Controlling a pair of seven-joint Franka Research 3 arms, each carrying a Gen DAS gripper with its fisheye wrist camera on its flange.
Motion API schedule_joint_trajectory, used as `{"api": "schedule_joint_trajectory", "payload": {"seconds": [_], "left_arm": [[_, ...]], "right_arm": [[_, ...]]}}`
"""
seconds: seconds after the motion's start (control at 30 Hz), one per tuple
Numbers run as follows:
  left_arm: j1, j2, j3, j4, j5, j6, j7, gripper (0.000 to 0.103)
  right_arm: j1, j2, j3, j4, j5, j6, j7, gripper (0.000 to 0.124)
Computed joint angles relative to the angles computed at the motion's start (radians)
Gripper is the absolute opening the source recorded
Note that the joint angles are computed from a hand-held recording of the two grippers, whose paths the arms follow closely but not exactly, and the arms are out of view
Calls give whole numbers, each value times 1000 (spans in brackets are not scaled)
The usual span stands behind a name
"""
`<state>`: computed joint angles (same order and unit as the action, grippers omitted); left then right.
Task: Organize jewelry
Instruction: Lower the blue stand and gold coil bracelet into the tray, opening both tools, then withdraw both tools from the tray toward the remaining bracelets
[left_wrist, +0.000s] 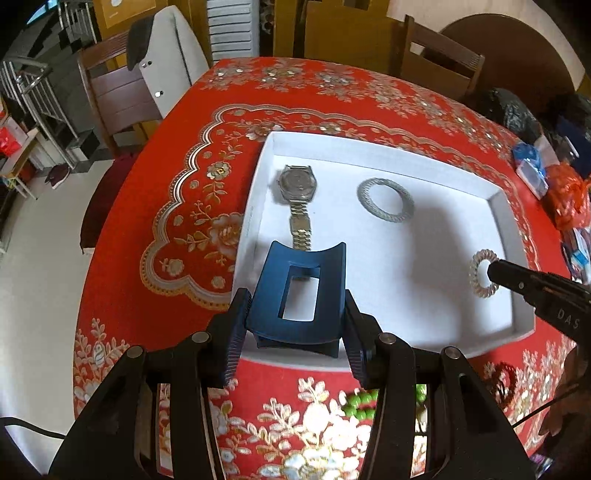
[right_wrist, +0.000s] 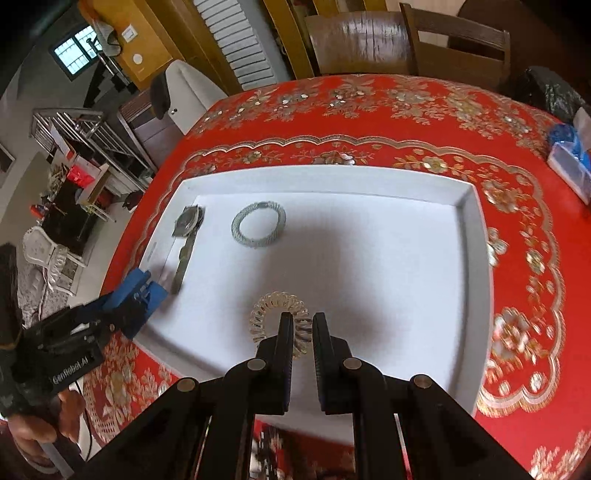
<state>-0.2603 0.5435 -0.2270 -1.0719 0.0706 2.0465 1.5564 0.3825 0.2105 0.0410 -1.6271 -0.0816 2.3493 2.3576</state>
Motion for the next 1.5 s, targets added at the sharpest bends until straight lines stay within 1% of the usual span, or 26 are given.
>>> {"api": "schedule_joint_trajectory", "payload": {"seconds": [0.1,0.2,0.33,0.4,0.57,0.7,0.83,0.9,0.93,0.97,1.0,1.03,1.1,1.2,1.33,1.5], "left_arm": [[-13,46,10,63,14,-27,-23,46],[-27,72,17,96,32,-34,-33,46],[-44,110,26,144,53,-57,-48,46],[-47,109,30,137,61,-44,-55,46],[-52,121,34,154,71,-48,-72,46],[-56,137,35,178,72,-77,-77,46],[-53,125,33,154,71,-71,-83,46],[-53,130,32,163,70,-80,-80,46],[-53,136,31,175,69,-91,-78,46],[-54,140,31,183,67,-99,-77,46],[-54,145,31,193,64,-108,-78,47],[-51,146,29,195,59,-111,-80,47],[-45,141,26,189,48,-111,-82,48],[-34,129,18,176,25,-121,-83,53],[-22,87,14,117,11,-89,-90,55],[-14,51,12,79,7,-67,-98,58]], "right_arm": [[-12,57,-7,59,18,-5,-26,10],[-21,111,-22,117,33,-16,-36,10],[-29,187,-43,208,37,-53,-50,10],[-32,216,-50,246,41,-69,-59,10],[-30,285,-65,341,37,-102,-79,10],[-25,308,-77,373,28,-105,-79,10],[-29,300,-76,354,40,-80,-78,10],[-32,290,-76,338,48,-73,-73,12],[-30,281,-79,325,44,-66,-66,21],[-26,266,-83,305,36,-54,-55,35],[-22,250,-86,281,27,-35,-44,41],[-19,232,-88,255,20,-15,-33,44],[-19,206,-87,224,12,-3,-20,44],[-21,164,-78,177,11,12,-3,44],[-19,107,-65,106,6,31,34,44],[-8,37,-47,29,-16,44,80,45]]}}
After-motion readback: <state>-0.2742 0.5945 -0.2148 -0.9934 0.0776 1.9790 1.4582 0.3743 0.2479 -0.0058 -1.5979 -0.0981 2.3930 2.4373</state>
